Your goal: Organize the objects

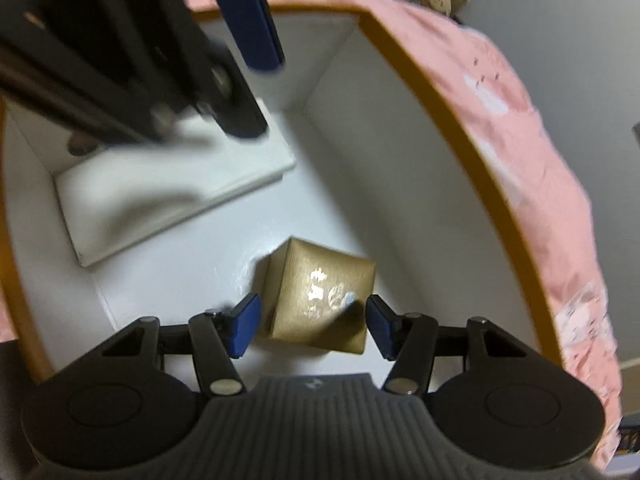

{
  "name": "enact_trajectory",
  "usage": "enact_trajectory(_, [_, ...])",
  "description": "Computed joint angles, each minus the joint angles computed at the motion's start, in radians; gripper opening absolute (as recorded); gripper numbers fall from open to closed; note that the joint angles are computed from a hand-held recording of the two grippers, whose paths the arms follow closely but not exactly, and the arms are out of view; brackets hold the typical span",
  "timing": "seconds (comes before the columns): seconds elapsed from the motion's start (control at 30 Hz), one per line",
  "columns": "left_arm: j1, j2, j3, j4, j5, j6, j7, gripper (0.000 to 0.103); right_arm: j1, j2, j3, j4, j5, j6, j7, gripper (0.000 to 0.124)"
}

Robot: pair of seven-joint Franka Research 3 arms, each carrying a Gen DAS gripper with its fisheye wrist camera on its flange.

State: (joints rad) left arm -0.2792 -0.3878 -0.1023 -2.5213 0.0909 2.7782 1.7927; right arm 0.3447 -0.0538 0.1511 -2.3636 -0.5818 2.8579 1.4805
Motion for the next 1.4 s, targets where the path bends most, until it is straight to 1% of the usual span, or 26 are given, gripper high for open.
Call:
enact_trajectory(0.1, [-0.009, -0.009, 0.017, -0.013, -0.019, 0.015, 0.014, 0.039, -0.007, 0.017, 0.003, 0.007, -0.108, 0.005, 0.053, 0.068])
enact_trajectory(0.27, [-0.020, -0.005, 0.032, -0.019, -0.048, 0.037, 0.034, 0.039, 0.011, 0.053, -0.007, 0.043, -0.412, -0.022, 0.224, 0.071])
enact_trajectory(0.3, [-0.022, -0.004, 0.035, -0.020, -0.054, 0.040, 0.039, 0.039, 0.016, 0.056, -0.012, 0.045, -0.454, -0.023, 0.246, 0.071])
enact_trajectory(0.4, [-0.030, 0.001, 0.045, -0.020, -0.073, 0.042, 0.057, 0.039, 0.025, 0.052, -0.023, 0.044, -0.410, -0.020, 0.213, 0.070])
enact_trajectory(0.47, [-0.029, 0.005, 0.044, -0.018, -0.078, 0.040, 0.063, 0.039, 0.025, 0.039, -0.029, 0.035, -0.311, -0.007, 0.142, 0.068])
enact_trajectory(0.5, [-0.030, 0.007, 0.045, -0.015, -0.081, 0.036, 0.068, 0.039, 0.024, 0.033, -0.031, 0.033, -0.211, -0.005, 0.073, 0.067])
enact_trajectory(0.6, [-0.039, 0.013, 0.052, -0.009, -0.099, 0.027, 0.097, 0.037, 0.031, 0.017, -0.036, 0.030, 0.135, -0.024, -0.168, 0.066])
enact_trajectory(0.7, [-0.066, 0.026, 0.075, 0.003, -0.145, 0.020, 0.155, 0.037, 0.046, 0.007, -0.049, 0.054, 0.515, -0.083, -0.433, 0.066])
enact_trajectory(0.77, [-0.079, 0.039, 0.084, 0.015, -0.181, 0.008, 0.195, 0.037, 0.047, 0.024, -0.051, 0.085, 0.670, -0.110, -0.540, 0.066])
enact_trajectory(0.8, [-0.076, 0.046, 0.080, 0.019, -0.190, 0.006, 0.205, 0.036, 0.045, 0.023, -0.050, 0.097, 0.729, -0.127, -0.588, 0.066])
enact_trajectory(0.83, [-0.072, 0.053, 0.076, 0.025, -0.197, 0.003, 0.214, 0.036, 0.043, 0.027, -0.048, 0.110, 0.759, -0.134, -0.613, 0.066])
enact_trajectory(0.9, [-0.073, 0.067, 0.074, 0.038, -0.220, -0.009, 0.240, 0.035, 0.038, 0.042, -0.044, 0.138, 0.805, -0.142, -0.650, 0.066])
enact_trajectory(0.97, [-0.072, 0.077, 0.073, 0.051, -0.246, -0.019, 0.270, 0.035, 0.032, 0.060, -0.043, 0.175, 0.840, -0.167, -0.664, 0.066])
enact_trajectory(1.03, [-0.061, 0.087, 0.062, 0.062, -0.257, -0.020, 0.279, 0.035, 0.026, 0.082, -0.043, 0.208, 0.847, -0.177, -0.645, 0.065])
enact_trajectory(1.13, [-0.061, 0.105, 0.063, 0.080, -0.297, -0.023, 0.312, 0.034, 0.017, 0.103, -0.045, 0.242, 0.849, -0.195, -0.625, 0.065])
enact_trajectory(1.23, [-0.065, 0.127, 0.063, 0.097, -0.339, -0.026, 0.370, 0.034, -0.001, 0.108, -0.049, 0.268, 0.919, -0.238, -0.610, 0.065])
enact_trajectory(1.3, [-0.067, 0.141, 0.060, 0.106, -0.370, -0.030, 0.406, 0.034, -0.014, 0.112, -0.054, 0.282, 0.981, -0.260, -0.582, 0.065])
enact_trajectory(1.4, [-0.065, 0.155, 0.045, 0.112, -0.405, -0.030, 0.440, 0.034, -0.031, 0.122, -0.064, 0.300, 1.049, -0.289, -0.473, 0.065])
